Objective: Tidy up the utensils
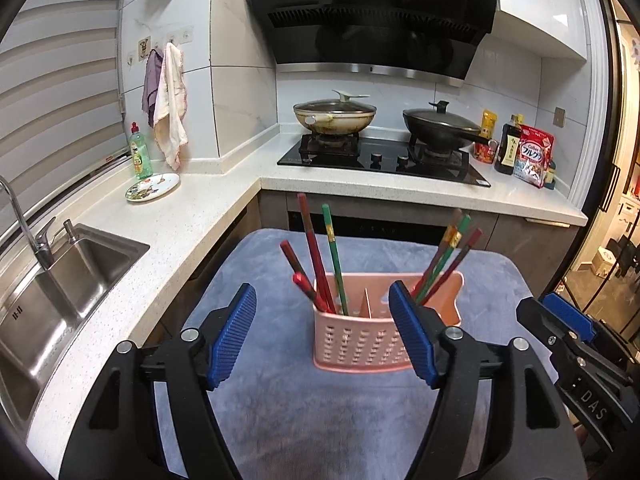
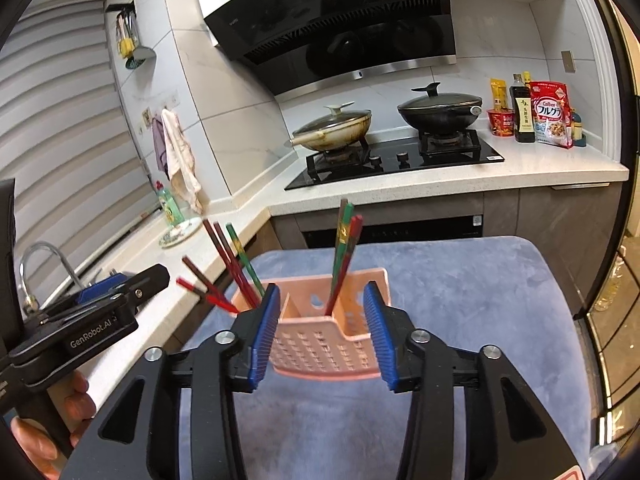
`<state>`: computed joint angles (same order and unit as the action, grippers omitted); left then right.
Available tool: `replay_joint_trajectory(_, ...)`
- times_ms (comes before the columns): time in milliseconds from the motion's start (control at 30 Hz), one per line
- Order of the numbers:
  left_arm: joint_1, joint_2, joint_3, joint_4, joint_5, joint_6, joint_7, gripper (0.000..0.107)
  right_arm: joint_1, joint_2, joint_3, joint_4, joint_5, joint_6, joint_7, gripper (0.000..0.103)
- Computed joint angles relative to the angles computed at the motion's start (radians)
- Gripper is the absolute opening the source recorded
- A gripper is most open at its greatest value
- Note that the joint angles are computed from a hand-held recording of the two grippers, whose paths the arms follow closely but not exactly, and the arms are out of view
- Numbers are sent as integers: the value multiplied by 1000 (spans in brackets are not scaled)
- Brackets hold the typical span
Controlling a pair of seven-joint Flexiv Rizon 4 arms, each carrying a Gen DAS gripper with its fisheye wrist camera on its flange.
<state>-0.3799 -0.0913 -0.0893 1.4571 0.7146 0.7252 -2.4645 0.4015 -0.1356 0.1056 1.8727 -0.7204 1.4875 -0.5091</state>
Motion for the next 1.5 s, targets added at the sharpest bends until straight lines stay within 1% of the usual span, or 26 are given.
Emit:
replay_joint_trajectory(33, -3, 2, -2, 3, 1, -8, -1, 66, 0, 10, 0, 13, -6, -3, 5, 47)
replay_joint_trajectory(100, -9, 10, -6, 12, 5, -22, -4, 71, -3, 27, 2, 35, -23, -6, 21, 55)
replay_joint_trajectory(133, -15, 15, -10, 19, 16, -34, -14, 74, -7, 38, 6, 48, -29, -15, 27, 56)
replay_joint_trajectory(267, -18, 30, -21, 43, 15, -49, -17, 76, -24, 66, 35, 80, -23, -40, 12, 62)
replay_joint_trajectory(333, -19, 37, -28, 53, 10, -60, -16, 76, -32, 79, 50, 98, -8, -49, 0, 64)
replay_joint_trajectory(400, -19, 44, -33, 63, 11, -74, -20, 77, -37, 90, 64, 111, 16, -58, -12, 67)
replay_joint_trajectory(533, -19, 57, -44, 82, 14, -96, -32, 84, -43, 110, 82, 135, 29, -88, -21, 69)
replay_joint_trajectory(767, -20, 69, -61, 110, 12, -128, -42, 87, -49, 136, 104, 166, 34, -118, -22, 75)
replay_joint_trajectory(967, -23, 76, -72, 128, 16, -153, -45, 88, -51, 153, 116, 181, 20, -150, -21, 84)
replay_joint_trajectory(1033, -24, 79, -74, 134, 14, -158, -46, 89, -53, 158, 119, 186, 4, -161, -13, 84)
replay_joint_trajectory(1133, -25, 82, -78, 142, 16, -167, -49, 91, -51, 162, 124, 189, 25, -175, -30, 84)
replay_joint_trajectory(1500, -22, 93, -85, 163, 0, -181, -48, 95, -54, 174, 132, 201, -1, -215, -19, 85)
